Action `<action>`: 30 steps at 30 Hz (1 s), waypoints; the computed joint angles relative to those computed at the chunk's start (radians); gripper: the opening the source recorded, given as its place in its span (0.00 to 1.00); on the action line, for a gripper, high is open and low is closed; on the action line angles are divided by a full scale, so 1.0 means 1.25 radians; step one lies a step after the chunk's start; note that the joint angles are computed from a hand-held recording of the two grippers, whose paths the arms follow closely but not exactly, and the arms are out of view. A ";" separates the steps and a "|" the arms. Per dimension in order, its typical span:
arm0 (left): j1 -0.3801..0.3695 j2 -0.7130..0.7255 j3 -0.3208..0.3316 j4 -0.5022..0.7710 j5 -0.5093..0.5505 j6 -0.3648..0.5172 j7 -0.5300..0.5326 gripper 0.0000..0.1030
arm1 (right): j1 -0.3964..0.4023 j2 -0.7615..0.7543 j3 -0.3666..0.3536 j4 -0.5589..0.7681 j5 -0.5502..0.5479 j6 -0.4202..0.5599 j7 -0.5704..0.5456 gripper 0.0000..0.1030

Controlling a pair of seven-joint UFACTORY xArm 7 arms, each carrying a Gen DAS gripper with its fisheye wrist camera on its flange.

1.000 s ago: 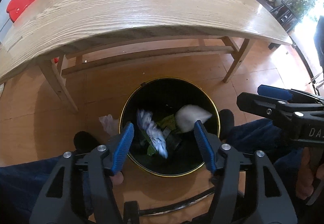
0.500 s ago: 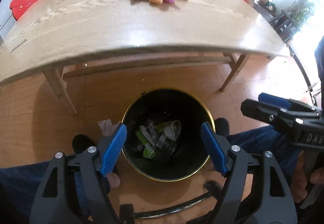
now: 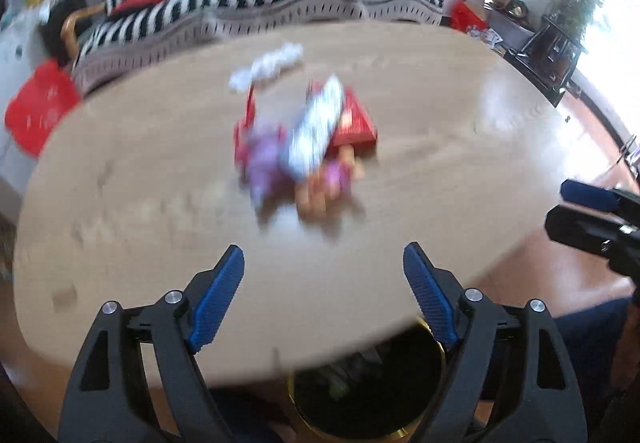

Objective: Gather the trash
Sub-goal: 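Move the left tool back to the table and grasp the silver pill blister pack, then grasp the red cigarette box with the right tool while the left tool holds the blister pack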

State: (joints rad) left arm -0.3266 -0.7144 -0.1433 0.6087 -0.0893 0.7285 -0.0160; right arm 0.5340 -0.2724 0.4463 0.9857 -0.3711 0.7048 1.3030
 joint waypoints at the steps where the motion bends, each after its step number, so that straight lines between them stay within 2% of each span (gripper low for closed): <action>1: 0.003 0.044 -0.003 0.029 0.014 -0.014 0.015 0.77 | -0.008 0.011 -0.013 0.013 0.002 -0.003 -0.012 0.83; 5: 0.019 0.188 -0.019 0.122 0.064 -0.061 0.051 0.76 | -0.030 0.049 -0.053 0.036 0.015 -0.027 -0.052 0.83; 7: 0.038 0.241 -0.031 0.150 0.096 -0.103 0.038 0.76 | -0.036 0.068 -0.075 0.033 0.037 -0.053 -0.075 0.83; 9: 0.018 0.299 -0.003 0.189 0.057 -0.094 0.071 0.76 | -0.039 0.094 -0.087 0.041 0.050 -0.065 -0.097 0.83; 12: 0.029 0.353 0.000 0.215 0.054 -0.106 0.066 0.75 | -0.042 0.128 -0.104 0.056 0.070 -0.076 -0.115 0.83; 13: 0.028 0.373 0.008 0.229 0.041 -0.094 0.075 0.70 | -0.042 0.142 -0.106 0.066 0.067 -0.077 -0.113 0.83; 14: 0.027 0.386 0.011 0.237 0.032 -0.093 0.085 0.70 | -0.041 0.163 -0.111 0.085 0.069 -0.075 -0.121 0.83; 15: 0.032 0.388 0.006 0.233 0.048 -0.115 0.084 0.68 | -0.038 0.179 -0.114 0.100 0.067 -0.072 -0.123 0.83; 16: 0.033 0.390 0.001 0.231 0.058 -0.124 0.084 0.60 | -0.035 0.191 -0.119 0.111 0.067 -0.071 -0.127 0.83; 18: 0.022 0.393 0.008 0.235 0.034 -0.129 0.115 0.50 | -0.028 0.221 -0.130 0.138 0.068 -0.072 -0.129 0.83; 20: 0.008 0.397 0.015 0.239 -0.002 -0.136 0.158 0.23 | -0.020 0.240 -0.139 0.155 0.066 -0.072 -0.120 0.83; 23: 0.003 0.412 0.022 0.257 -0.046 -0.120 0.182 0.21 | -0.013 0.271 -0.154 0.179 0.082 -0.091 -0.115 0.83; 27: 0.018 0.395 0.024 0.256 -0.068 -0.122 0.158 0.20 | -0.001 0.301 -0.165 0.205 0.105 -0.092 -0.128 0.83; 30: 0.019 0.371 0.057 0.261 -0.146 -0.121 0.176 0.20 | 0.015 0.328 -0.172 0.240 0.094 -0.076 -0.129 0.83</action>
State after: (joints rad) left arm -0.3025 -0.2504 -0.0717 0.9349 -0.2719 0.5776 0.2041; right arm 0.5526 0.1373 0.2319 1.2860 -0.2532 0.6092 1.1414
